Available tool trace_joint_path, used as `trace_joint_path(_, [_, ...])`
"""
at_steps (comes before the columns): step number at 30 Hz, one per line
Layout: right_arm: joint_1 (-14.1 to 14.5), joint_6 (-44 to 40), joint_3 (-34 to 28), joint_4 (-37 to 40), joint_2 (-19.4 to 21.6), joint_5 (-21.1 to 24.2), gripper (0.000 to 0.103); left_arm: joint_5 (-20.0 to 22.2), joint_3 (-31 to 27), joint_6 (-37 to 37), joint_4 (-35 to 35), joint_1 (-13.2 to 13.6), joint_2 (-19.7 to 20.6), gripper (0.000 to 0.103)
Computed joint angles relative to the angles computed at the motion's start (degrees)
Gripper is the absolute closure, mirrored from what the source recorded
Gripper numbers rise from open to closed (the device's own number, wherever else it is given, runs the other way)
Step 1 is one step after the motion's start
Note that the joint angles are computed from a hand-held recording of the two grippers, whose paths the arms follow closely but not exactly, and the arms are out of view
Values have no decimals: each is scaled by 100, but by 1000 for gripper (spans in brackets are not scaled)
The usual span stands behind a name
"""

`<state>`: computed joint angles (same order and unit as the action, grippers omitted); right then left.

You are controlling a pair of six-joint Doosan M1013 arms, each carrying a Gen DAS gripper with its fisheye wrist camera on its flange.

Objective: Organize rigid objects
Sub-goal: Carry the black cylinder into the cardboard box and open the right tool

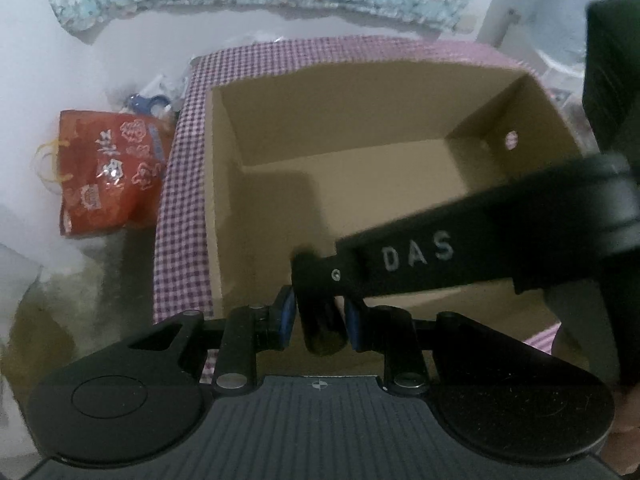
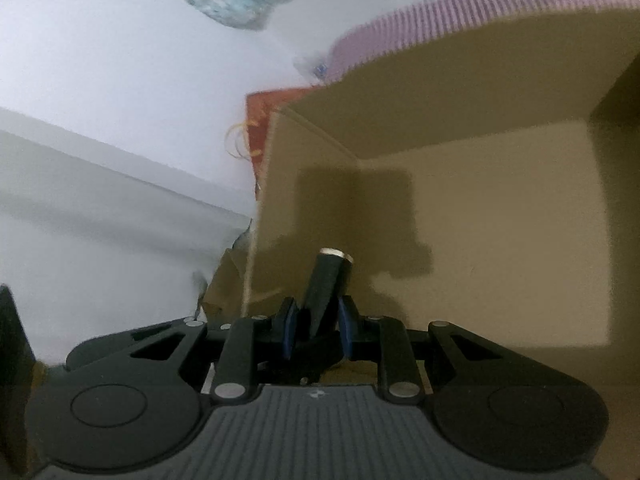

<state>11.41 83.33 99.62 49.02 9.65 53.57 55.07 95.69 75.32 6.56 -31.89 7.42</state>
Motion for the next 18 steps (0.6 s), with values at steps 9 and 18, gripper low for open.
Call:
trace_joint_path(9, [-94,-186,182,646,93,68,78,99,10,-266,367,-60,-61,68])
trace_joint_path(18, [-468,-661,759,1223,-665,-189,78,-513,321,-294,137,-173,-700,52])
